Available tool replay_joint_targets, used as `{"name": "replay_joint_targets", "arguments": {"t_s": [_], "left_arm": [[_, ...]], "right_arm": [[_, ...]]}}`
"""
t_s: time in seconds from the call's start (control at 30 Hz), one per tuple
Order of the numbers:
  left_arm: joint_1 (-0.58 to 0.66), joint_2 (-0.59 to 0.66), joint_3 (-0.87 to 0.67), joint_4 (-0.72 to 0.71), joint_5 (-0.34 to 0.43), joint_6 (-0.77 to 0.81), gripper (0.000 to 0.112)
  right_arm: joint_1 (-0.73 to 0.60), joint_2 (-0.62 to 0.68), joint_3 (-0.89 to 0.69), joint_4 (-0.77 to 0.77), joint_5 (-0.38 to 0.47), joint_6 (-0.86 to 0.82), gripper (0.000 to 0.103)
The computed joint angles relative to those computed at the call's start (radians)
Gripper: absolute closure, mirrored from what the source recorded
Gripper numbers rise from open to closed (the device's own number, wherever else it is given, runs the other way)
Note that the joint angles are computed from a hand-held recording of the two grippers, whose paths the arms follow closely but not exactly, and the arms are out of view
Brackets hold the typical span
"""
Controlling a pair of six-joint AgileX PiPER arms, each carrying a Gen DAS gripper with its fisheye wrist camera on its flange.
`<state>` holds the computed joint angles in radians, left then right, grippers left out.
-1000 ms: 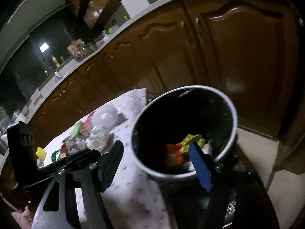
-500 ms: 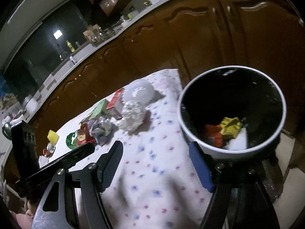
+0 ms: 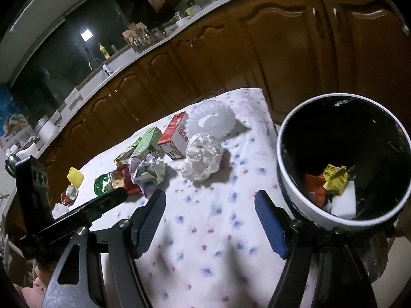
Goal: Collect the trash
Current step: 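Move both tools back over the table toward the paper balls, then grasp the crumpled paper with the left tool while the right tool grasps the foil ball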
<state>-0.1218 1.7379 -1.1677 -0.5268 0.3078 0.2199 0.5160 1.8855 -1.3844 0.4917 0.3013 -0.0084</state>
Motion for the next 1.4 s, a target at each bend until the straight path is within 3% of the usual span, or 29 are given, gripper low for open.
{"name": "replay_joint_targets", "arguments": {"t_s": [0.27,0.37,0.43,0.53,0.63,0.7,0.73,0.8,1.03,1.4], "left_arm": [[-0.017,0.084,-0.146,0.260,0.056,-0.208,0.053],[-0.006,0.133,-0.209,0.251,0.099,-0.195,0.053],[-0.012,0.159,-0.238,0.317,0.110,-0.250,0.055],[-0.008,0.191,-0.267,0.307,0.130,-0.239,0.078],[0.000,0.209,-0.275,0.271,0.144,-0.205,0.101],[0.003,0.202,-0.258,0.260,0.134,-0.195,0.104],[0.005,0.194,-0.243,0.252,0.123,-0.187,0.104],[0.010,0.171,-0.210,0.216,0.099,-0.157,0.104],[0.008,0.065,-0.096,0.094,0.049,-0.045,0.105],[-0.056,0.008,-0.076,-0.052,0.077,0.091,0.105]], "right_arm": [[-0.016,0.107,-0.162,0.010,0.086,-0.009,0.030],[-0.022,0.151,-0.235,0.016,0.123,-0.013,0.030],[-0.027,0.201,-0.312,0.010,0.161,-0.007,0.031],[-0.030,0.276,-0.421,-0.022,0.216,0.033,0.034],[-0.034,0.355,-0.525,-0.045,0.281,0.068,0.047],[-0.039,0.389,-0.562,-0.018,0.310,0.054,0.063],[-0.040,0.391,-0.556,0.007,0.304,0.032,0.064],[-0.032,0.367,-0.515,-0.001,0.267,0.025,0.074],[-0.024,0.237,-0.327,0.074,0.177,-0.091,0.084],[-0.041,0.026,-0.052,0.101,0.064,-0.123,0.084]]}}
